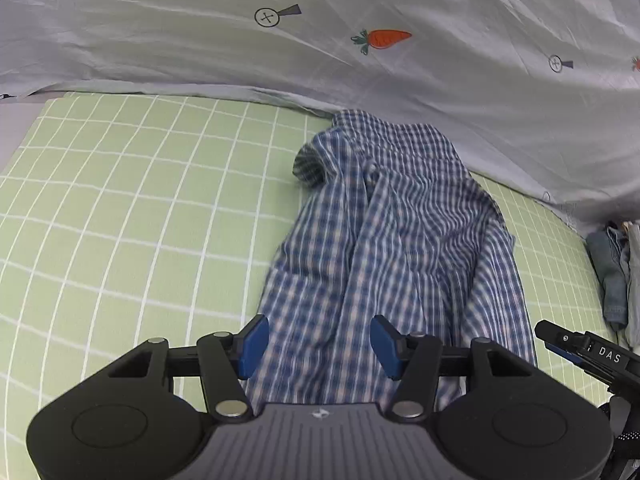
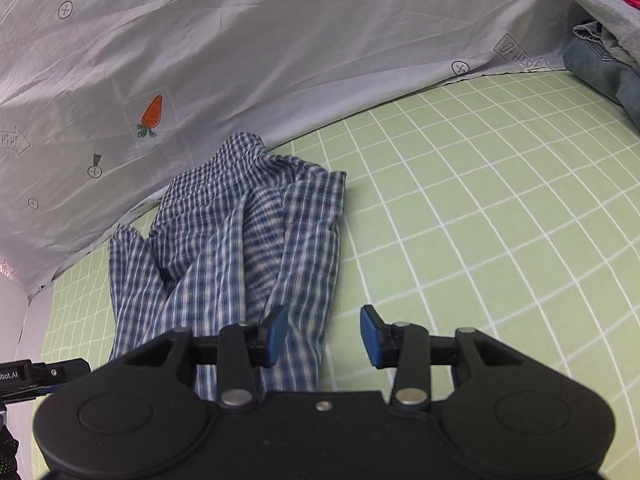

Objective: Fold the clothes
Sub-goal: 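Grasp the shirt hem with both grippers and lift it toward the collar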

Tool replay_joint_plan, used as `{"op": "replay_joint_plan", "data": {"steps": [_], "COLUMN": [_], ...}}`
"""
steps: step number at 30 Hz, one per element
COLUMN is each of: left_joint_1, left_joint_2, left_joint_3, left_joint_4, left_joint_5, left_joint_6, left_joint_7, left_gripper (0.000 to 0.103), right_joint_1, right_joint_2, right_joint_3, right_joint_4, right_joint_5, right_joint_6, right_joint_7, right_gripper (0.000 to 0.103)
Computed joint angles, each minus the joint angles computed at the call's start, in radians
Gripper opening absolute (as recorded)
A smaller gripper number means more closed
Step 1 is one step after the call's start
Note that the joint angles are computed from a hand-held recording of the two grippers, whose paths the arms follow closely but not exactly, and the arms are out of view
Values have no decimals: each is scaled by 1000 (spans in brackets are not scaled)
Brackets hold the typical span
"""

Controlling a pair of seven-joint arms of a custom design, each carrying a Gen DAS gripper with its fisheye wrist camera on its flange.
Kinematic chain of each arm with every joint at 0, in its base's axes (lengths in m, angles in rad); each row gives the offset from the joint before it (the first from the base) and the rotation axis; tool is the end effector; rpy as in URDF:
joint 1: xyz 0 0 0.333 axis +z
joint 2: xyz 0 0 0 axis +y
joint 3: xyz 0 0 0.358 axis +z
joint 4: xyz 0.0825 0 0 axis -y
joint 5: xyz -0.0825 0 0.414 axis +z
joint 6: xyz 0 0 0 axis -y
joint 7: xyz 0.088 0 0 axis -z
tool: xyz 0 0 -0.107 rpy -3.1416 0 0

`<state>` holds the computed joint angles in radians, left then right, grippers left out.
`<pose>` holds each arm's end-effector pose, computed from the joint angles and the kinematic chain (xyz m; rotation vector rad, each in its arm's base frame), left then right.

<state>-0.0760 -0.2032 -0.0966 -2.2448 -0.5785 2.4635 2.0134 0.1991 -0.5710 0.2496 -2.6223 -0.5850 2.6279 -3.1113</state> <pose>0.5308 -0.0944 0.5237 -1.8182 2.3143 -0.8964 0.3650 0.1988 0.5061 -1.0230 2.2424 -0.5443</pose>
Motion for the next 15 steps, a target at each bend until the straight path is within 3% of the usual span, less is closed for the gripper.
{"op": "replay_joint_plan", "data": {"steps": [3,7,8,10,11,12,13,15], "left_joint_1": [-7,0,3,12,18,25,30,25], "left_joint_2": [140,265,286,317,331,343,355,365], "left_joint_3": [-12,-37,-43,-55,-61,-69,-76,-83], "left_joint_4": [115,225,243,265,275,284,292,294], "left_joint_5": [-27,-22,-25,-62,-86,-121,-149,-142], "left_joint_6": [42,50,53,52,48,44,42,74], "left_joint_7": [-3,-27,-28,-17,-7,13,30,43], "left_gripper": [57,57,57,55,45,32,3,3], "right_joint_1": [-96,-137,-145,-157,-166,-174,-184,-201], "right_joint_2": [103,214,230,251,257,263,269,286], "right_joint_3": [-20,-61,-61,-62,-58,-56,-52,-40], "right_joint_4": [32,64,68,73,77,81,87,112], "right_joint_5": [-84,-114,-127,-151,-169,-189,-213,-271], "right_joint_6": [114,224,243,274,280,291,295,278], "right_joint_7": [23,22,23,19,22,21,22,28], "right_gripper": [49,49,45,25,10,3,2,2]}}
